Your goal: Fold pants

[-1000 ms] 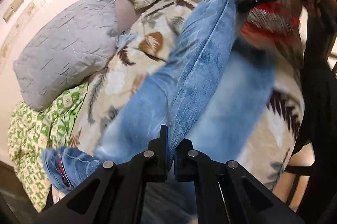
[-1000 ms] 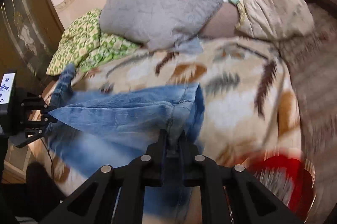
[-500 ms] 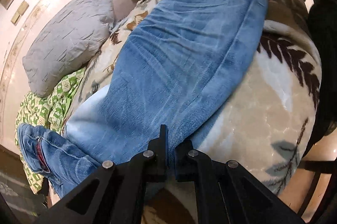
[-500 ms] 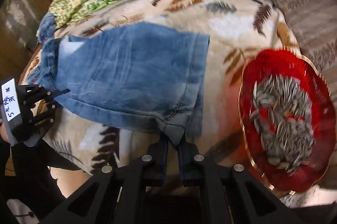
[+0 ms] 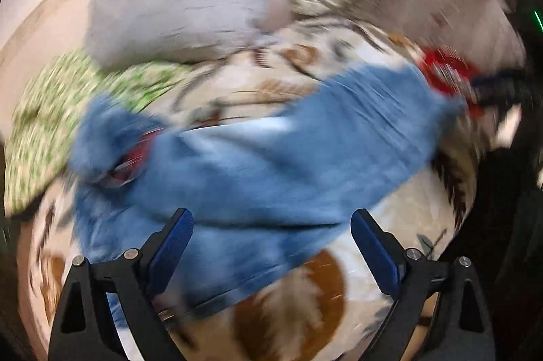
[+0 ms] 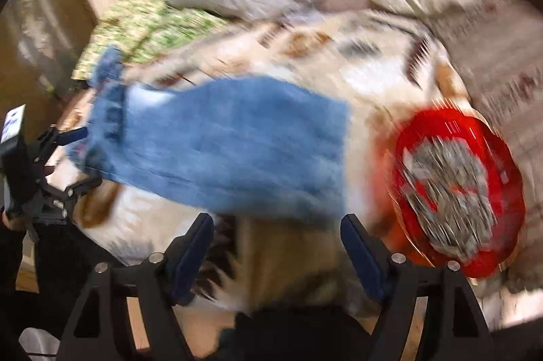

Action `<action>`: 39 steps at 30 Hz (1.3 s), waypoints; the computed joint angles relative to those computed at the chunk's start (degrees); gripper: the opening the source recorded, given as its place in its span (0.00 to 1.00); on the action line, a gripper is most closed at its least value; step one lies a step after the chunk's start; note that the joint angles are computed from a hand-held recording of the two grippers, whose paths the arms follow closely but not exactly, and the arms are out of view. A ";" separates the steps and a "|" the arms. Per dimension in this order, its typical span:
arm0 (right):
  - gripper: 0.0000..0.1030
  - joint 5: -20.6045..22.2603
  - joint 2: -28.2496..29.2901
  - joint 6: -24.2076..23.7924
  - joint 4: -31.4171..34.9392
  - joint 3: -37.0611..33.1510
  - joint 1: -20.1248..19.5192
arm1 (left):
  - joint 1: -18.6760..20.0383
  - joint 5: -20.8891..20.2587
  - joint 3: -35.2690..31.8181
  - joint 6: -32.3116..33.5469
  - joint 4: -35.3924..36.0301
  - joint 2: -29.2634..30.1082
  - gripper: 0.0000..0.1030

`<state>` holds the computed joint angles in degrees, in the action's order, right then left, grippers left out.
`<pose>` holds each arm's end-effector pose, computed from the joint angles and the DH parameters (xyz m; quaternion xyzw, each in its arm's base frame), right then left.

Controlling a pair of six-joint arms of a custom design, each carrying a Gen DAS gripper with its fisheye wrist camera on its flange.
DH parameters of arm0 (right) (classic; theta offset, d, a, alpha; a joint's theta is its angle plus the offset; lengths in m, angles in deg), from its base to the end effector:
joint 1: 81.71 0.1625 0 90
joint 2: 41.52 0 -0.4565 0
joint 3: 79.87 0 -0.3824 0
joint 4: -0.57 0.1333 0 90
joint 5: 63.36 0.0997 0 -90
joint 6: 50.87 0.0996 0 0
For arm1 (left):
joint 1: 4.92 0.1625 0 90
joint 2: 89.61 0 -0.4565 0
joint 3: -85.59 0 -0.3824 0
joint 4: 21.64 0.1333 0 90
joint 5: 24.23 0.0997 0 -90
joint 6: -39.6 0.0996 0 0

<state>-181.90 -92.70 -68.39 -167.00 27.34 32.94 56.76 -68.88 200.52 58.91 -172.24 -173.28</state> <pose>0.3384 -0.5320 0.1563 0.2995 -0.9049 0.1958 0.2304 -0.0567 -0.5356 0.4056 0.2711 0.8560 -0.2622 0.3534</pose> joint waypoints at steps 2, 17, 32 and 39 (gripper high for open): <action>0.78 3.57 2.14 -4.76 -3.41 -0.83 1.34 | 1.48 -1.63 -4.45 -3.57 4.91 -2.26 0.92; 0.77 18.04 27.22 -8.05 -1.84 -23.86 6.67 | 11.10 -7.98 -49.93 -21.58 44.52 15.52 0.93; 0.09 15.55 33.66 -7.57 -0.38 -32.59 7.08 | 11.06 -7.23 -53.74 -23.97 54.13 17.61 0.20; 0.09 7.48 34.91 -28.32 -19.66 -24.82 12.84 | 9.91 -10.81 -34.35 -26.38 40.60 0.97 0.20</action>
<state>-174.42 -57.79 -96.71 -186.65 2.52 45.78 66.67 -79.69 166.16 32.53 -131.65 -172.30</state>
